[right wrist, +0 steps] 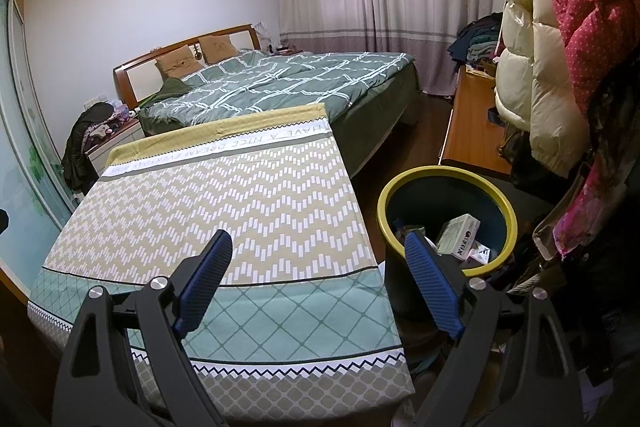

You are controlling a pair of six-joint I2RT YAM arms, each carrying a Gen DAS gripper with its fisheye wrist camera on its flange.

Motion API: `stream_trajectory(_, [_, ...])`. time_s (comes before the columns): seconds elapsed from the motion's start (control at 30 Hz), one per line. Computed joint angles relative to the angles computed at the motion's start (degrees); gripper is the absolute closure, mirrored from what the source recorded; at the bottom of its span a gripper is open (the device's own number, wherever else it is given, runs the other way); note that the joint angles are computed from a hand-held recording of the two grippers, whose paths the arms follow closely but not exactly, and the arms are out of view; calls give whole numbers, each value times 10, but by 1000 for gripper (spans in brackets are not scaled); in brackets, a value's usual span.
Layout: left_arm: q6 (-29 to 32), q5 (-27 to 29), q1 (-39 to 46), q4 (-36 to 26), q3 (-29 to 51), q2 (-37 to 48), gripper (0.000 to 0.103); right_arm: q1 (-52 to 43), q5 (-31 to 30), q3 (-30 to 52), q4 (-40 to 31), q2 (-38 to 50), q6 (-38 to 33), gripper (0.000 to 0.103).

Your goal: Collect trash

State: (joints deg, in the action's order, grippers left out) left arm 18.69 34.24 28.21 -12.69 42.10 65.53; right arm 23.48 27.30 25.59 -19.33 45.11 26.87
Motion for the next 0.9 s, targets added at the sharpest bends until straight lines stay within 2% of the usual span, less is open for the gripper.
stream_trajectory(0.9, [1, -20, -23, 17, -8, 1, 5, -2, -8, 0, 15, 22, 2, 20])
